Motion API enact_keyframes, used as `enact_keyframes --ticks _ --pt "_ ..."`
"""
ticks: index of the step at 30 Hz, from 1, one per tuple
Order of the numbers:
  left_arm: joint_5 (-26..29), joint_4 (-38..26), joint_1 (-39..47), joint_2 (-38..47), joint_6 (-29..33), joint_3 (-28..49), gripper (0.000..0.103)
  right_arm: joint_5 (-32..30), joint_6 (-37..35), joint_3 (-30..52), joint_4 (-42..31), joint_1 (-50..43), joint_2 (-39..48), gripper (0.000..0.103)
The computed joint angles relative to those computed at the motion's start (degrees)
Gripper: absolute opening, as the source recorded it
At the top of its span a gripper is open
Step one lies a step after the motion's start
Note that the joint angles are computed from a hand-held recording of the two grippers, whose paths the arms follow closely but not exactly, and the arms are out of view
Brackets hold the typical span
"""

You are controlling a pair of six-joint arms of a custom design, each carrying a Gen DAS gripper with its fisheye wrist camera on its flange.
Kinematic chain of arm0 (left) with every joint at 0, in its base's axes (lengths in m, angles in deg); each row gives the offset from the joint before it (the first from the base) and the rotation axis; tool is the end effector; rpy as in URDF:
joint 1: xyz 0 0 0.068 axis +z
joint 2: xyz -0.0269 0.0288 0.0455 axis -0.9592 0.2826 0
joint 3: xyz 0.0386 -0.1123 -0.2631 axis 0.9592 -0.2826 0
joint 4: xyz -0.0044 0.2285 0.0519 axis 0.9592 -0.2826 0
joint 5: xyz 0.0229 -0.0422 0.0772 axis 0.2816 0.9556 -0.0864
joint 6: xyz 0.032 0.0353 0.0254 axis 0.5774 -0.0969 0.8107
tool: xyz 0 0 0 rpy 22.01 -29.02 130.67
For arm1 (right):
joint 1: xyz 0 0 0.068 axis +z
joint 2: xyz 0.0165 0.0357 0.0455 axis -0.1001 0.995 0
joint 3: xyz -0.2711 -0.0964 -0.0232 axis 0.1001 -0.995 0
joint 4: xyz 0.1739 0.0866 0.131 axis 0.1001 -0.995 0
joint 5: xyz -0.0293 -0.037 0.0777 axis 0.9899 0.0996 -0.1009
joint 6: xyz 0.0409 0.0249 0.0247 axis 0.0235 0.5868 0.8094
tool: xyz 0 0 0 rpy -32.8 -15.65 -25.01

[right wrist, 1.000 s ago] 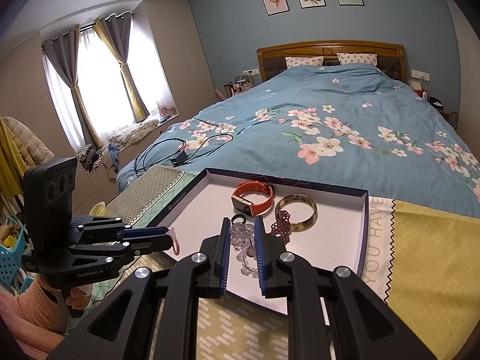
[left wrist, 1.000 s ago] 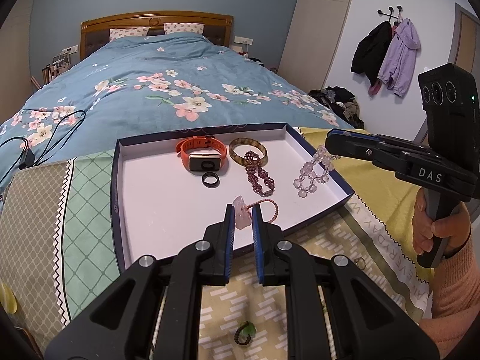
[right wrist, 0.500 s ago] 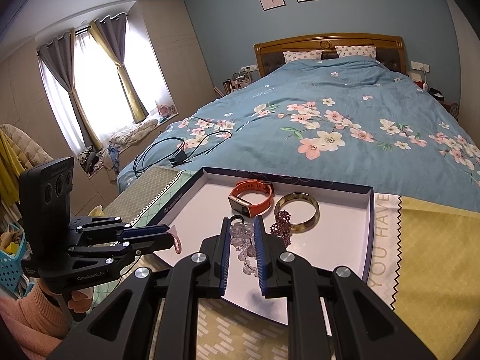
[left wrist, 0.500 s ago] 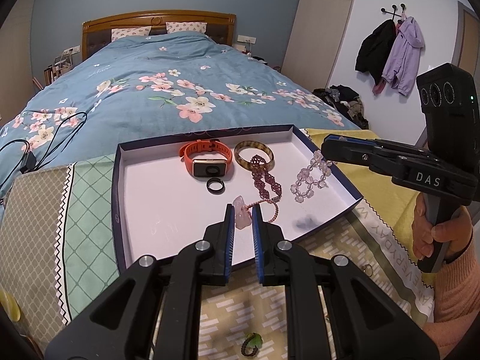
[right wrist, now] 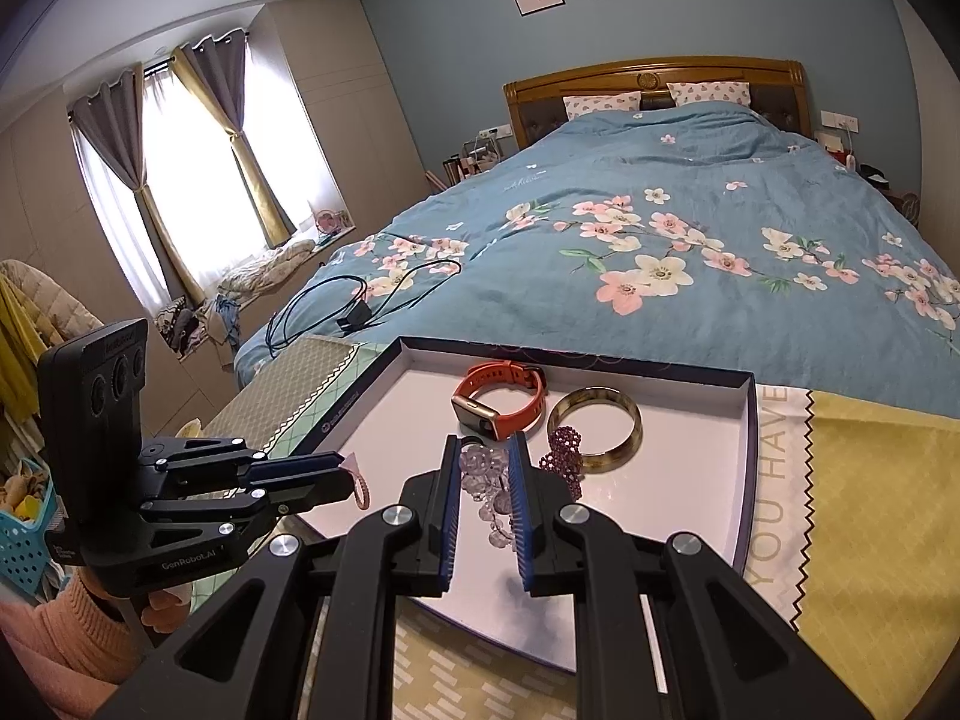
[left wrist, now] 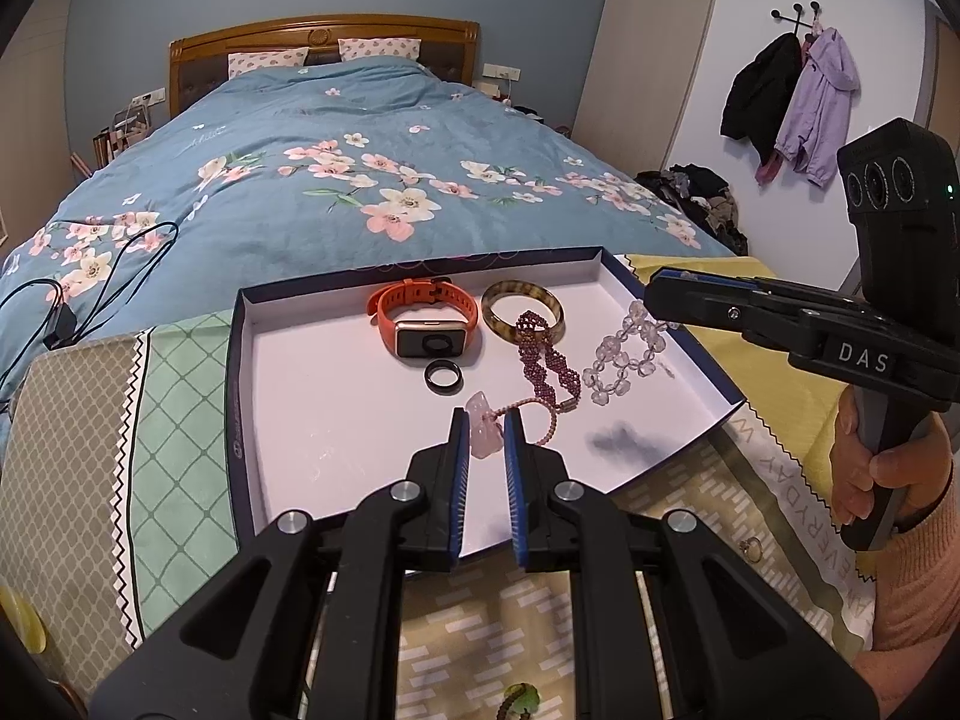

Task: Organize jewelry
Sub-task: 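Lower the clear crystal bracelet into the box and open the right tool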

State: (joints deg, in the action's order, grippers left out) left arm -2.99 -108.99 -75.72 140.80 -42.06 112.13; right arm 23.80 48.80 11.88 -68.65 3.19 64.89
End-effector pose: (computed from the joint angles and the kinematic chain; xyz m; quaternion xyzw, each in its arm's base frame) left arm 0.2072 -0.0268 0.2369 0.2808 0.8695 -0.2072 0.3495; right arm 0.1775 0.0352 0.2242 -0.0249 0.8928 0.1687 0.4170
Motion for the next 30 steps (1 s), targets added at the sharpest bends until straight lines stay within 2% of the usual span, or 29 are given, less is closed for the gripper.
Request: enact_keyframes --ticks 30 --pt "-3.94 4.10 -3.20 5.96 -2.16 1.83 0.012 -2.88 1.07 0.64 4.55 -1.61 6.80 0.014"
